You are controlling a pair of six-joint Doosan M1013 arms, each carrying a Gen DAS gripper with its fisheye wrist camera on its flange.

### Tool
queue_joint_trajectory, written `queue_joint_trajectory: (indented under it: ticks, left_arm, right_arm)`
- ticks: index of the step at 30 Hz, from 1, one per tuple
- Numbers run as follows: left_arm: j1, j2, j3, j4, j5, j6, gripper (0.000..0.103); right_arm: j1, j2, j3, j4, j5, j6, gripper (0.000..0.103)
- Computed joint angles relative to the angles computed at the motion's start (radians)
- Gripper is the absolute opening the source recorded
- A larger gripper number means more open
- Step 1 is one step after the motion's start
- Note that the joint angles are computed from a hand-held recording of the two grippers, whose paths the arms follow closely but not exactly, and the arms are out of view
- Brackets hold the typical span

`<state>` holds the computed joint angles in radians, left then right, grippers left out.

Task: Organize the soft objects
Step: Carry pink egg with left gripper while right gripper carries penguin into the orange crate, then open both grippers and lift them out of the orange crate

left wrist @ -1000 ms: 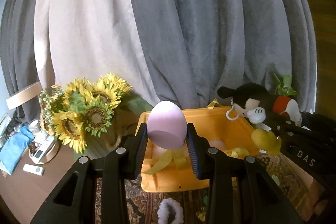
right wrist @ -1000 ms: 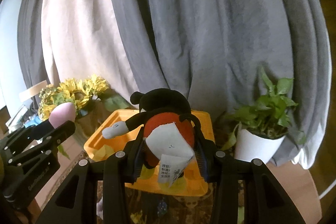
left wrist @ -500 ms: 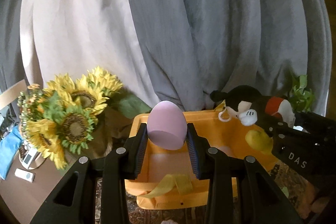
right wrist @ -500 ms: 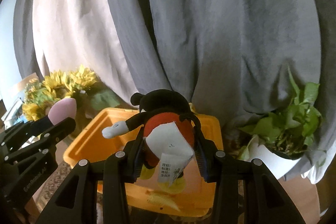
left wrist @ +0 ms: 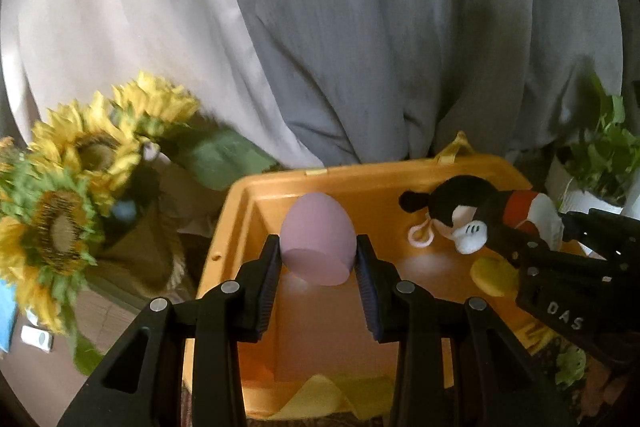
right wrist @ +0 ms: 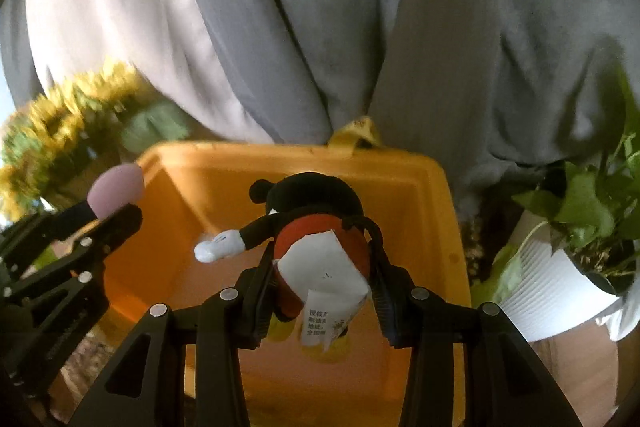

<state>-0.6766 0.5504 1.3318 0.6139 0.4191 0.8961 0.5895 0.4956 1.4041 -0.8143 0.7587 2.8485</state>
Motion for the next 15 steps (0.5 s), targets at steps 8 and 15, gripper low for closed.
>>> queue_joint_trajectory:
  ticks: [8, 15]
  left_arm:
    - [0.031, 0.048, -0.076, -0.371, 0.081, 0.322, 0.060]
    - [0.025, 0.037, -0.064, -0.343, 0.083, 0.301, 0.070]
  right_arm:
    - [-0.017, 0.019, -0.025, 0.135, 0.008, -0.117, 0.058]
    - [-0.002, 0.006, -0.015, 0.039, 0.054, -0.041, 0.063]
